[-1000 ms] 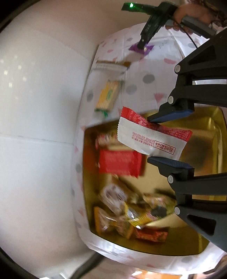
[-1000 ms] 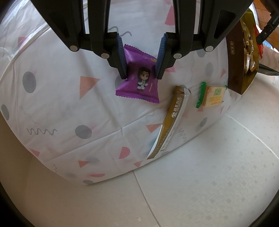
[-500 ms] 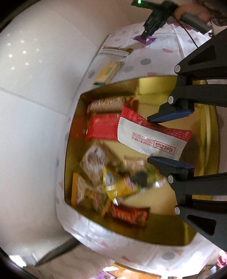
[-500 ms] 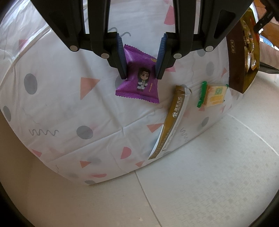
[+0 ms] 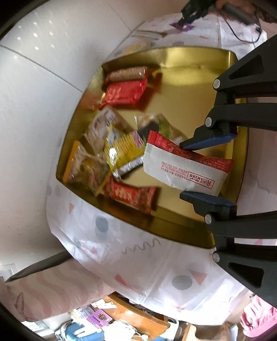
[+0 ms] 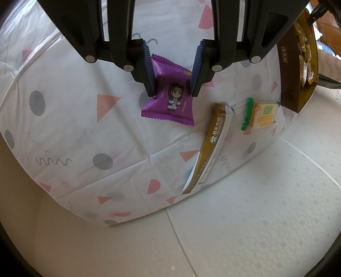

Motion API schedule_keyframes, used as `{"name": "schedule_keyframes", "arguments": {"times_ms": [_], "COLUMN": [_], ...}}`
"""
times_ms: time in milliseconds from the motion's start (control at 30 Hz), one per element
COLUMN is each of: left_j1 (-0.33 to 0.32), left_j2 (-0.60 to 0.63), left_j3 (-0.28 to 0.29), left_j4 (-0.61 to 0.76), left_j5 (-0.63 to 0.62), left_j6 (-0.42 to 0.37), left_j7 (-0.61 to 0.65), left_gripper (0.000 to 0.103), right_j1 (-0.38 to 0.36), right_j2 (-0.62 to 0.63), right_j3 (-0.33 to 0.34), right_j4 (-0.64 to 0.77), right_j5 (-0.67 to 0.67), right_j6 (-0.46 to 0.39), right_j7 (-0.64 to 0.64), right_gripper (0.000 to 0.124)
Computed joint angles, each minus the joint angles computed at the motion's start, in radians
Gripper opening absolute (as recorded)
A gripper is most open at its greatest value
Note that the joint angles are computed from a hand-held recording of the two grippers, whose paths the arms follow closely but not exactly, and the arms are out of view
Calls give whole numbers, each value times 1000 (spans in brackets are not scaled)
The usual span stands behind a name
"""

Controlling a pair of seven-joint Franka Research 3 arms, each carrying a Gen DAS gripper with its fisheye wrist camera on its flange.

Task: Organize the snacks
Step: 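Carry the white-red wafer into the gold tray with the left gripper, then release the wafer in the tray while the right carries the purple candy over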

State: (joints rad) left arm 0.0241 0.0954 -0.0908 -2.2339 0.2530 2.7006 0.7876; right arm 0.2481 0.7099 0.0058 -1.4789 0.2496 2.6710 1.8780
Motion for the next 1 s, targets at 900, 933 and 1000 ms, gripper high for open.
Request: {"name": "schedule_keyframes", "arguments": {"times_ms": [900, 933, 1000], "left_j1": [-5, -5, -7], "left_j2": [21, 17, 14], "left_j3": [7, 6, 6], "left_j4": [4, 1, -2], "left_j5": [73, 76, 86], "left_j6": [-34, -34, -32], "left_j7": [-50, -51, -55], "left_gripper": [52, 52, 52], "right_j1": [18, 18, 21], "right_j2": [-57, -60, -64], "right_j3": [59, 65, 77], "right_j4": [9, 10, 12], "right_j5": [40, 47, 61], "right_j6": [25, 25, 27], "right_j7": [-84, -94, -116], "right_gripper": [32, 32, 32]}}
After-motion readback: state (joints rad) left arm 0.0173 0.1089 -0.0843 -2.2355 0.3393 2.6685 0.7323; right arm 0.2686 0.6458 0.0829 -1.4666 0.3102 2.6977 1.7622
